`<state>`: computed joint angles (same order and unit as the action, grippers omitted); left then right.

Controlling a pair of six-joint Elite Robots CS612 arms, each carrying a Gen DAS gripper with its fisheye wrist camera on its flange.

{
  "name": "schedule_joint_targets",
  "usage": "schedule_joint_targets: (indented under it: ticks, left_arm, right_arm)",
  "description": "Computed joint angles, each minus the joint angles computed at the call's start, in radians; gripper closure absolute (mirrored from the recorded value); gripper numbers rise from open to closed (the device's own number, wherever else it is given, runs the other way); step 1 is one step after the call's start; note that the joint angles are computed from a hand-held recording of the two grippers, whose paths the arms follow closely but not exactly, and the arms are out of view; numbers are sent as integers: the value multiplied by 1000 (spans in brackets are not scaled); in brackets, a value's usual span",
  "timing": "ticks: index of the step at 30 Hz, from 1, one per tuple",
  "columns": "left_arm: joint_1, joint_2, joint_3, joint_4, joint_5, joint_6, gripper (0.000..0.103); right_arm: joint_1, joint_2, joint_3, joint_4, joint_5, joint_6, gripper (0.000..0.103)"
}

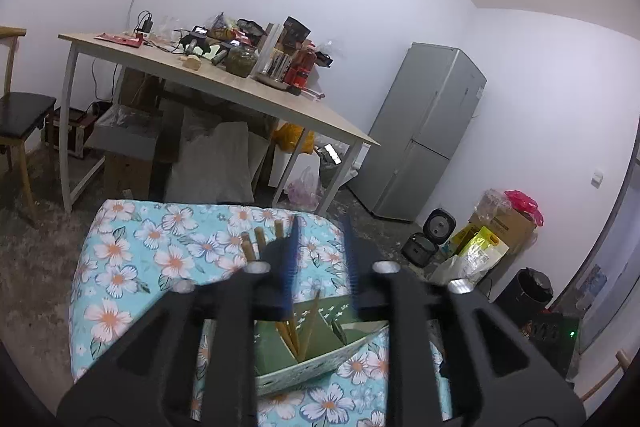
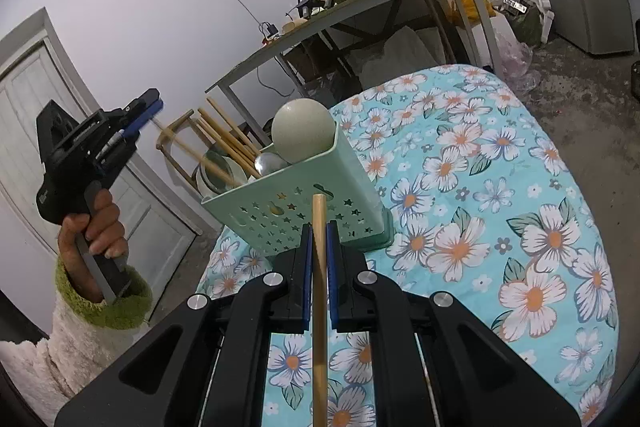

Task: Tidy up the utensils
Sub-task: 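Drop the chopstick into the holder with the left gripper while the right gripper holds its chopstick, then lower the chopstick into the green holder and open the right gripper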

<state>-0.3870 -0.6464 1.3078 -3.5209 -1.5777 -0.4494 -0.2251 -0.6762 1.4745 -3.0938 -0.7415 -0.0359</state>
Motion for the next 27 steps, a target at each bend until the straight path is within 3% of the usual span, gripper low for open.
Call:
schedule_joint_targets:
  ticks: [1,3,5,10,19,27]
  left_arm:
    - [0,-2,8,-11,5,-4,64]
    - [-2,-9,27,-36,11,8,61]
    - [-6,-22,52,-56,30,24,51]
    - [-14,-58,130,-79,53,49,41]
    - [-25,-99,276,-103,66,60,37]
    - [-22,-99,340,-93,54,40,37]
  right_arm:
    - [0,-3,2,-6,0,2,96]
    - [-1,-9,7,-20,-1,5,96]
    - [-3,-16,11,-35,4,8,96]
    - [-2,-31,5,-81,25,15,96]
    - [31,-5,-109,-166,110,70,96]
    - [75,102,-356,-269,208,278,96]
